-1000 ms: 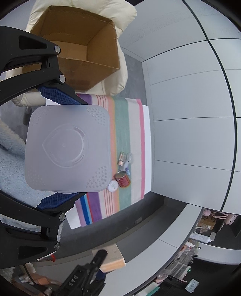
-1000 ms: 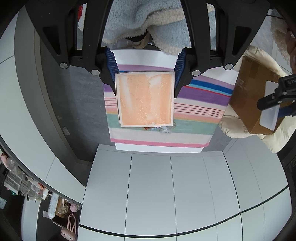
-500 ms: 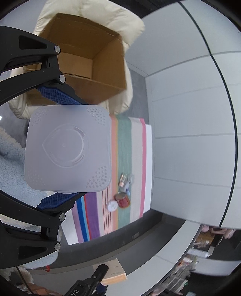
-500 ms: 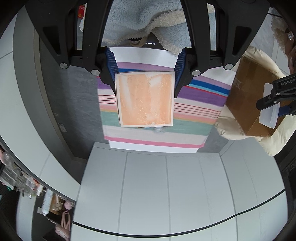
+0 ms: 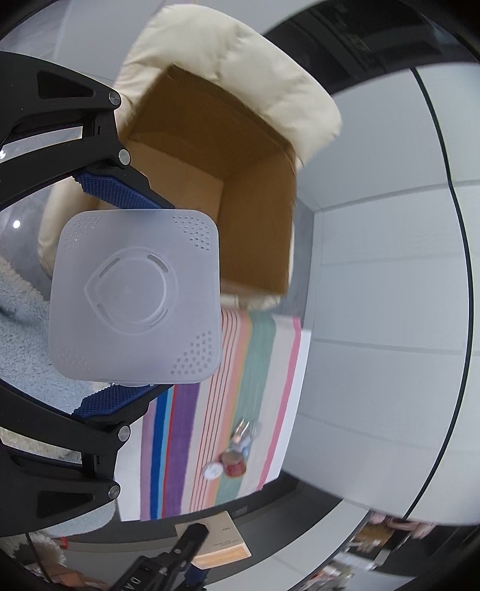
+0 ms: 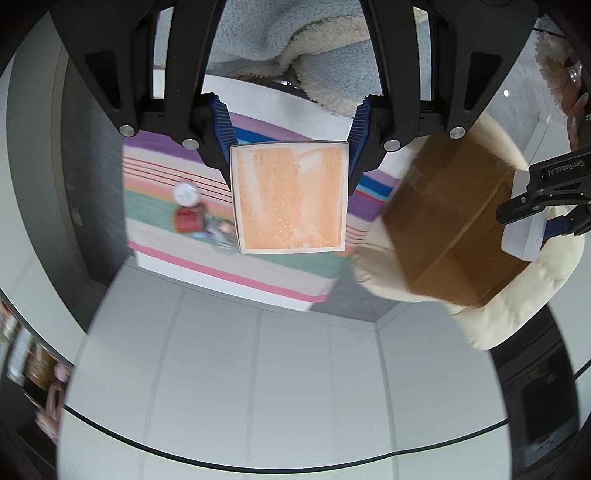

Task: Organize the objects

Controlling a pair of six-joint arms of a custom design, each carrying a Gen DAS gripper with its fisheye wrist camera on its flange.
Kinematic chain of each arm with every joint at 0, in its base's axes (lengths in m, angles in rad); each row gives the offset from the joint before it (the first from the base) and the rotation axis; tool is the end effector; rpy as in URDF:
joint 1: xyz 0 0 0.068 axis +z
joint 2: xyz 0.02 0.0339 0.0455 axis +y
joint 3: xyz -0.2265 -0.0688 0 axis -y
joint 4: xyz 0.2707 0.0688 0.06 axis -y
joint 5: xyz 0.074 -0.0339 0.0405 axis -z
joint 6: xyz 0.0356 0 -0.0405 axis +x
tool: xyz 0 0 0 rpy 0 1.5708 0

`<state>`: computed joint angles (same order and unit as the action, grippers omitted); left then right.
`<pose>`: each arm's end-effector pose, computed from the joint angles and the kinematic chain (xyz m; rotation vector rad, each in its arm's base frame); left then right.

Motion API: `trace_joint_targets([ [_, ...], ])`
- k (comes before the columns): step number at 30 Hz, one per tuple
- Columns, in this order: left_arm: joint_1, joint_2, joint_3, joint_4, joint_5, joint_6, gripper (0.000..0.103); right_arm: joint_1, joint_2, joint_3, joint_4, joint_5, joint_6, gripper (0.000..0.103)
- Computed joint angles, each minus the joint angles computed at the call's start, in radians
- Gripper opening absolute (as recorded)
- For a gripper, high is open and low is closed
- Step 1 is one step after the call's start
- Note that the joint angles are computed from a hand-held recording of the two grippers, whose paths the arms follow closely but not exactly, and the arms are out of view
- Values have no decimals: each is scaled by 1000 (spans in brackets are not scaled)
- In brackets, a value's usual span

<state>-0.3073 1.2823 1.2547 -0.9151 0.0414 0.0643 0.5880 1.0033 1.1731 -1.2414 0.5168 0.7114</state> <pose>0.2781 -0.0898 0.2945 0.4820 2.4724 -0.1509 0.1805 0.0992 0.3172 0.3143 2.4237 -0.1372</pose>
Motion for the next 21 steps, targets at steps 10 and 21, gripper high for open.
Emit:
trace_joint_targets([
  [10,275,-37,-30,-35,80,83,83,171,327,200,130,-30,-50,55],
  [21,462,-32,-37,-58,114,160,83,277,602,417,198,-89,-106,55],
])
